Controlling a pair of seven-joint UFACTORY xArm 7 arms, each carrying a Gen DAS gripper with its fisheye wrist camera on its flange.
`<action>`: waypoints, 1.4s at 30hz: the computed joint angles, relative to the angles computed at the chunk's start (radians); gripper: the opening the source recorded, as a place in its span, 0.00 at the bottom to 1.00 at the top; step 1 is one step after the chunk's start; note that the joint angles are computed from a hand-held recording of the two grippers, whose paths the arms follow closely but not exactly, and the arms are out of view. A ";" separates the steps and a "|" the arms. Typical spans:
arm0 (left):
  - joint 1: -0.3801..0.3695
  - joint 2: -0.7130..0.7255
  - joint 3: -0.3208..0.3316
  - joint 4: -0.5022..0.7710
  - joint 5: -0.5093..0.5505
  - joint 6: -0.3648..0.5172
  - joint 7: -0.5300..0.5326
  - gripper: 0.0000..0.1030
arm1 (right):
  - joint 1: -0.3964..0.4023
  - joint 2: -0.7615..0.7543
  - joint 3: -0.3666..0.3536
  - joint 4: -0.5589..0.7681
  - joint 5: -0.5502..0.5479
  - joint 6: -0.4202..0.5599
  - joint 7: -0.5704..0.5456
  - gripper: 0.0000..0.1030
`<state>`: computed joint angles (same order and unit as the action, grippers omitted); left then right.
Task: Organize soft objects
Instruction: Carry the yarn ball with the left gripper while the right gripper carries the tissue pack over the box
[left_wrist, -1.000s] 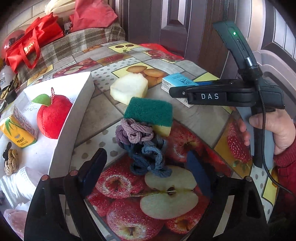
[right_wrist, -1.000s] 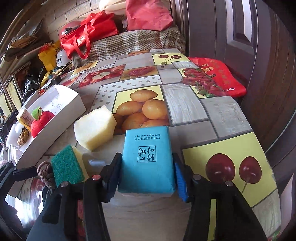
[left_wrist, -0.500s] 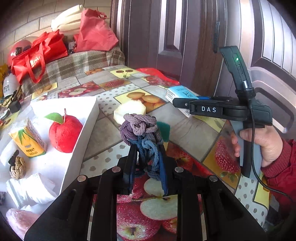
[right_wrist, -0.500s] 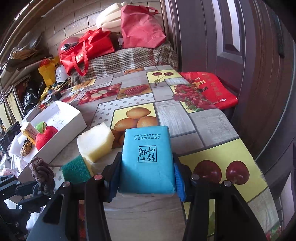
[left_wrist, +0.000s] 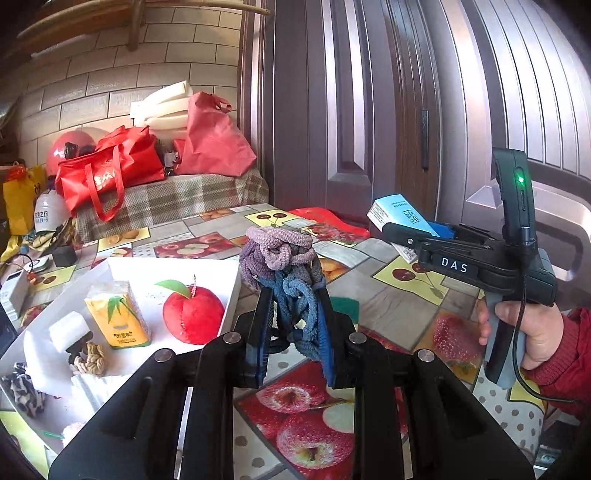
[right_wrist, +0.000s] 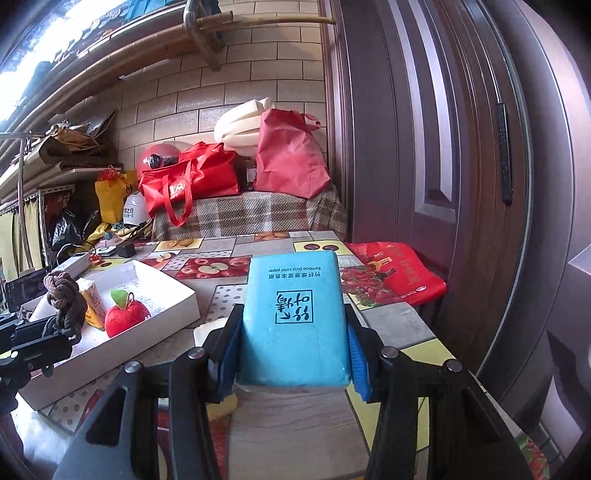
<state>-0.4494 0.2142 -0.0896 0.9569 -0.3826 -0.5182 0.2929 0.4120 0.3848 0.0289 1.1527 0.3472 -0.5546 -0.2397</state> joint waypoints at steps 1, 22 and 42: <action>0.007 -0.006 0.003 -0.010 0.003 -0.004 -0.004 0.21 | -0.008 -0.003 0.012 -0.006 -0.015 -0.001 0.015 0.48; 0.093 -0.079 -0.002 -0.139 -0.051 -0.091 0.018 0.21 | 0.052 0.015 0.059 0.018 -0.138 0.036 0.082 0.48; 0.187 -0.094 0.044 -0.150 -0.205 -0.082 0.101 0.21 | 0.148 0.099 0.039 0.162 -0.201 0.160 0.005 0.48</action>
